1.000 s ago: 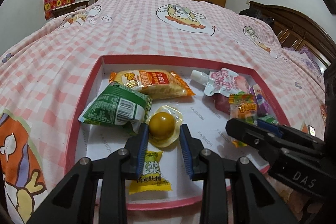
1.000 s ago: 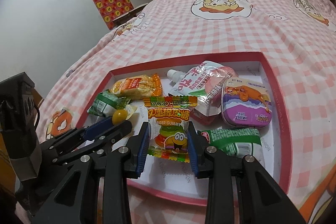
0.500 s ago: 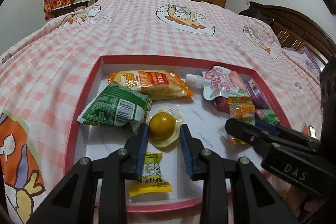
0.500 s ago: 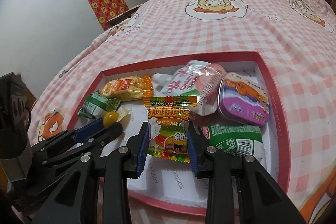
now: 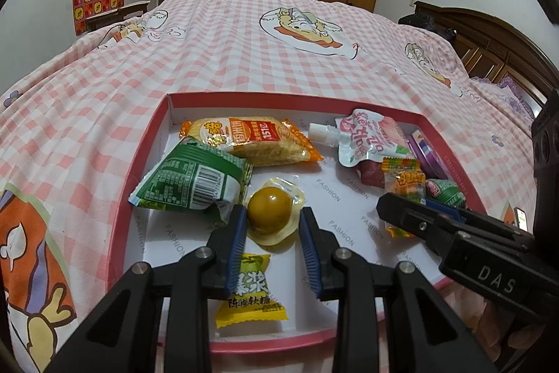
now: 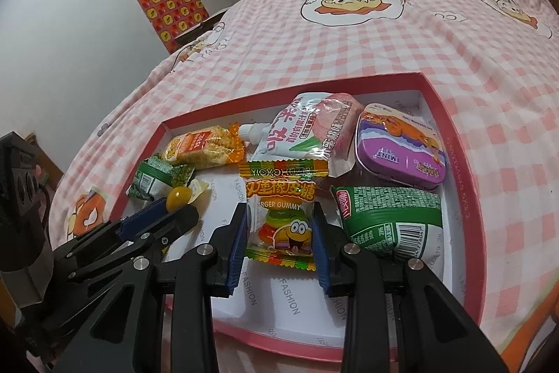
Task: Organize snacks
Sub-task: 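Carry the round candy and gummy packet into the box and open both tools, then withdraw both tools from the box toward the remaining loose candies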
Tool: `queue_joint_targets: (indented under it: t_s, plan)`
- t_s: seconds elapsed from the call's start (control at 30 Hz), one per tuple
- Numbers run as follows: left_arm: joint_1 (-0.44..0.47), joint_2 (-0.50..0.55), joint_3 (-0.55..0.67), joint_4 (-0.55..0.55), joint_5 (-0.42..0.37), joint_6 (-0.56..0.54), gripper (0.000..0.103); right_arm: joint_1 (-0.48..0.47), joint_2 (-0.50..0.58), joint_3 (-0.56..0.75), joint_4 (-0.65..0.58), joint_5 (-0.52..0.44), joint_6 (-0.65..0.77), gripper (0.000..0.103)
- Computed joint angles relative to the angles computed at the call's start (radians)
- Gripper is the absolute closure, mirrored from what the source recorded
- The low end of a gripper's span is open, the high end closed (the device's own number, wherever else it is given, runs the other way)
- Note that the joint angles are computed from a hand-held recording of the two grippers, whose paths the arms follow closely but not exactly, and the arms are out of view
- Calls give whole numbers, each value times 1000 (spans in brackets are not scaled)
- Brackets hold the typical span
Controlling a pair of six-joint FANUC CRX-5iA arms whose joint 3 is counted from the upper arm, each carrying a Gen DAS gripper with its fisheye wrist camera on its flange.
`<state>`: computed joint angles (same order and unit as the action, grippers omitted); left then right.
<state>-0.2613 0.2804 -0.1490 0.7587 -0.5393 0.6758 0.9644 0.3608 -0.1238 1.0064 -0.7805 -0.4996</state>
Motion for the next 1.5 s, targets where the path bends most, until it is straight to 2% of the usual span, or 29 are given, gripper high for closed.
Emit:
queue_joint_targets:
  t_s: [0.5,0.77,0.97,1.5]
  plan:
    - [6,-6,-2,15,-22,-6,69,0,-3,-15,31,7,-34,67]
    - [2,-30,-23,35,-34,-41,57,-12,-27,-70,137,57,-127,51]
    - [1,-63,-50,52,-34,-65,52,-5,-35,-86,209,32,-171,47]
    - [51,-165,-126,41,-78,-43,52,60,-66,-81,177,-38,-151,47]
